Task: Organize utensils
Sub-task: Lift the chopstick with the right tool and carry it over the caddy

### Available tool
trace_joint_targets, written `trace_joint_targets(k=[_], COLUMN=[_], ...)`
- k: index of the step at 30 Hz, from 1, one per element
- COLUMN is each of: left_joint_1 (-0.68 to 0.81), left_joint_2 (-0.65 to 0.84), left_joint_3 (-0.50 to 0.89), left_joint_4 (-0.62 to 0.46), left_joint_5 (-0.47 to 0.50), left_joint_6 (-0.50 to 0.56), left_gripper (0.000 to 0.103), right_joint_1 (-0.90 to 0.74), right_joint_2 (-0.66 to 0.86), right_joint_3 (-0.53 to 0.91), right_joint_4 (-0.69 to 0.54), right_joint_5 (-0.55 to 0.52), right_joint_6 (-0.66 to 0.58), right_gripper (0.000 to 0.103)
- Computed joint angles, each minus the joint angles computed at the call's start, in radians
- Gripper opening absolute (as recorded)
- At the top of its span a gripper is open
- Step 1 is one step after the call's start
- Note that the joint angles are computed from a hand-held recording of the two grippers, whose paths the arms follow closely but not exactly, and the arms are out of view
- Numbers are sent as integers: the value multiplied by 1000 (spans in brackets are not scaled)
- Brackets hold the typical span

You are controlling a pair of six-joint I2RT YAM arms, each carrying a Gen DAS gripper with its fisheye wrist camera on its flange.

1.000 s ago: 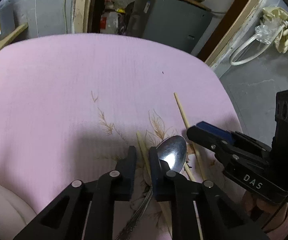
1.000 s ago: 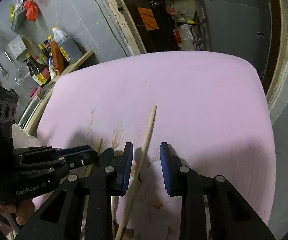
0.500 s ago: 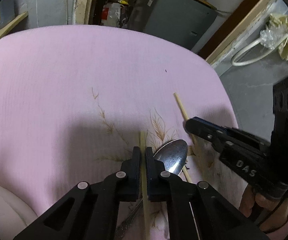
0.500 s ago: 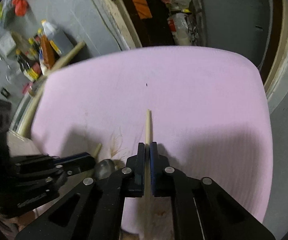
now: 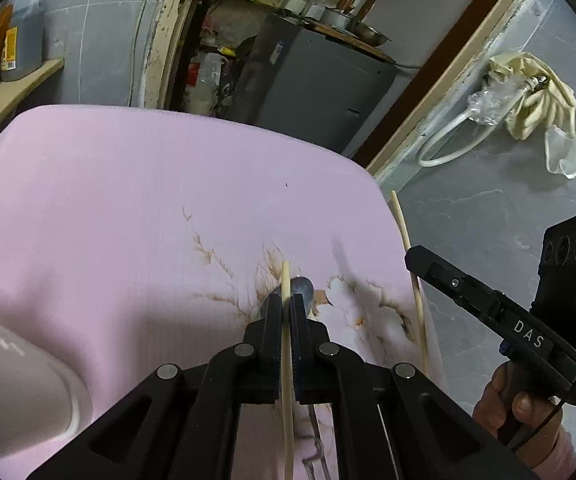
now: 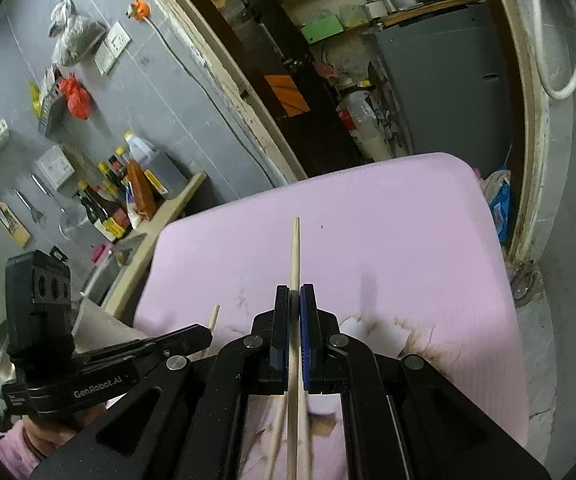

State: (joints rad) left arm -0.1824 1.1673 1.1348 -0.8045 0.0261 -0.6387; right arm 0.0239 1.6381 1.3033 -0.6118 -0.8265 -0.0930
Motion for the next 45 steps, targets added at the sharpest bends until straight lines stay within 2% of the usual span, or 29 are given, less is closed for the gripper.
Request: trace_joint_targets(k=[5, 10, 13, 20, 22, 26, 30, 34, 36, 40, 45], left_joint_1=[-3, 11, 44, 175, 254, 520, 884, 1206, 1335, 1473, 1503], left_joint_2=[-111, -201, -245, -336, -353, -363, -344, -288, -258, -214, -203], left_joint_3=[-19, -14, 0, 60, 87, 168, 256, 309, 310, 276, 181], left_joint_4=[0, -7, -12, -78, -100, -154, -223, -275, -277, -208, 0], left_joint_5=[-26, -59, -55, 11, 64, 272, 549, 782, 869, 953, 950], left_joint_6=[-7, 12, 30, 101, 129, 215, 356, 504, 562, 611, 541], left_gripper=[4, 4, 4, 4, 4, 4, 4, 4, 4, 4, 4], right_joint_1=[-21, -9, 25, 162, 205, 316, 440, 563, 636, 739, 810], right_joint_2=[-129, -266, -340, -441, -460, -492, -495, -484, -465, -426, -388], right_joint_3=[-116, -214, -250, -266, -262, -254, -244, -244, -237, -245, -264], right_joint_4=[119, 270, 345, 424, 447, 500, 581, 661, 699, 783, 872], right_joint_5=[-70, -84, -61, 57, 96, 197, 330, 470, 556, 686, 774], right_joint_6=[119, 283, 384, 513, 542, 614, 661, 676, 669, 643, 611], right_gripper=[5, 5, 4, 5, 5, 5, 5, 5, 5, 5, 5])
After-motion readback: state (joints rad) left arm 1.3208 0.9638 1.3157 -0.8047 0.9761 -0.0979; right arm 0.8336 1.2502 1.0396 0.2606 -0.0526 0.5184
